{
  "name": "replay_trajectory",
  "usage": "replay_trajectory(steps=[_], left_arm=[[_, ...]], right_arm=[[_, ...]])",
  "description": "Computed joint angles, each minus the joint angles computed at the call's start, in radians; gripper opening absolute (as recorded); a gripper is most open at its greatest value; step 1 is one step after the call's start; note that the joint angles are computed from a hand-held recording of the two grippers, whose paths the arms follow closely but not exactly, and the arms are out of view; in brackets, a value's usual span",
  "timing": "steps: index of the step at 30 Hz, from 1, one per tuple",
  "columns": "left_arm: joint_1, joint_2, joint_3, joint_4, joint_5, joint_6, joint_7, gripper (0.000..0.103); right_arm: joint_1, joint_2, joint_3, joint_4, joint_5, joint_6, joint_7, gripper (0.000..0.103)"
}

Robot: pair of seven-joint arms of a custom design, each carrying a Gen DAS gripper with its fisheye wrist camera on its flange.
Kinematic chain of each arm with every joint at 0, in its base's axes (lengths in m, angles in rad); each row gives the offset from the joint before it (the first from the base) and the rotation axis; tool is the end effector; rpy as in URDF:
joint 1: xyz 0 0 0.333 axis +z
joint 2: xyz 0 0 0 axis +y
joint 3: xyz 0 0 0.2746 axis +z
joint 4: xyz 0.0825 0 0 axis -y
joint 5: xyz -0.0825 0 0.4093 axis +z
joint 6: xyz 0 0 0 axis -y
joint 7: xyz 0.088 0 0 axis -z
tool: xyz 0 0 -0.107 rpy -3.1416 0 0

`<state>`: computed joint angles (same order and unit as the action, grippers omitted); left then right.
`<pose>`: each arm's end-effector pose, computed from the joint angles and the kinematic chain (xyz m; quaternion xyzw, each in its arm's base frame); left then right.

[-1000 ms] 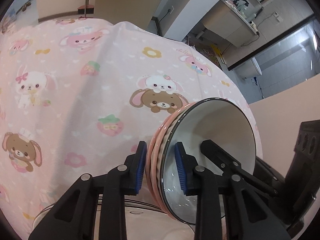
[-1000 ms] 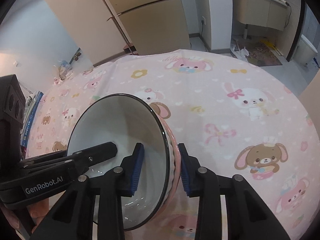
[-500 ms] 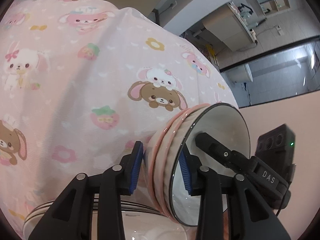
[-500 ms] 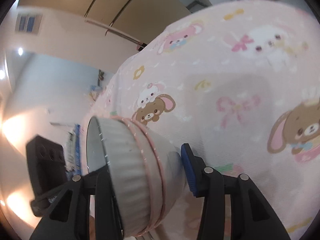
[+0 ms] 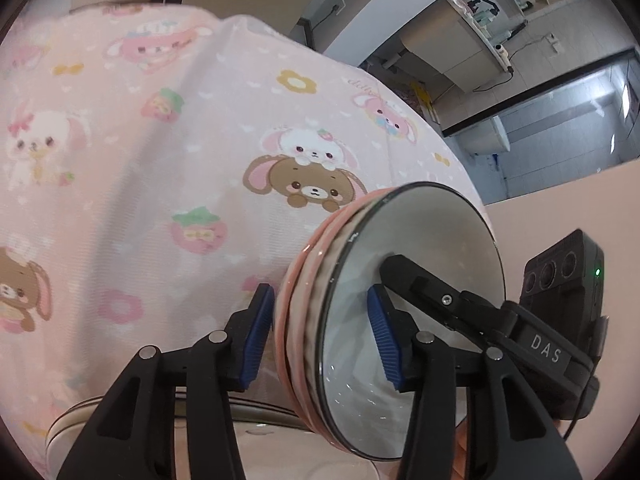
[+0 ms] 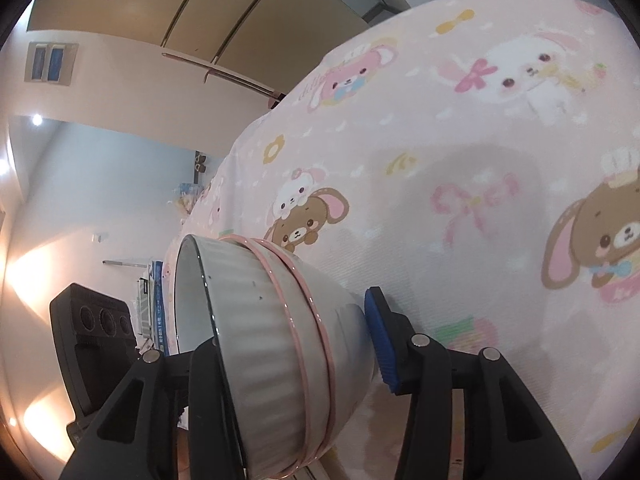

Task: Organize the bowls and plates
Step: 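Lift the nested white bowls with both grippers and carry them over the plate stack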

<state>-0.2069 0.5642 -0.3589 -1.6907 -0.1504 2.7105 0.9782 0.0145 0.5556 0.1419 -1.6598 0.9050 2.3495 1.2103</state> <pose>0.6197 -0.3533 0.2892 0.7595 -0.5916 0.2583 0.0807 0.6882 0.1108 0.2571 -0.6126 0.6992 0.1871 0.3176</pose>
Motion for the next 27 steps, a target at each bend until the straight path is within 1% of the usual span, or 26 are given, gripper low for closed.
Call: replay_trajectory(steps=[2, 3, 8, 12, 15, 18, 23, 27], left_arm=[[-0.037, -0.012, 0.038, 0.001, 0.048, -0.008, -0.046, 0.046], [-0.040, -0.015, 0.042, -0.001, 0.057, -0.005, -0.055, 0.046], [0.020, -0.025, -0.018, -0.029, -0.007, 0.041, 0.001, 0.045], [0.010, -0.070, -0.008, -0.070, -0.002, 0.069, -0.009, 0.045], [0.023, -0.098, -0.022, -0.095, -0.022, 0.081, -0.001, 0.044], [0.030, -0.120, -0.030, -0.112, -0.042, 0.084, 0.013, 0.044], [0.004, -0.152, -0.003, -0.128, -0.022, 0.082, -0.012, 0.043], [0.014, -0.183, -0.012, -0.166, -0.040, 0.099, 0.001, 0.043]], right_arm=[[0.004, 0.007, -0.003, 0.009, -0.012, -0.010, 0.013, 0.048], [0.007, 0.007, -0.001, 0.007, -0.012, -0.006, 0.014, 0.048], [0.018, -0.032, 0.007, -0.035, 0.000, 0.044, -0.005, 0.048], [0.012, -0.065, 0.010, -0.060, 0.031, 0.042, -0.018, 0.048], [0.009, -0.097, 0.007, -0.086, 0.059, 0.040, -0.035, 0.048], [0.019, -0.130, -0.002, -0.111, 0.068, 0.044, -0.038, 0.048], [0.036, -0.174, -0.012, -0.153, 0.089, 0.056, -0.034, 0.048], [0.048, -0.196, -0.018, -0.173, 0.099, 0.059, -0.033, 0.048]])
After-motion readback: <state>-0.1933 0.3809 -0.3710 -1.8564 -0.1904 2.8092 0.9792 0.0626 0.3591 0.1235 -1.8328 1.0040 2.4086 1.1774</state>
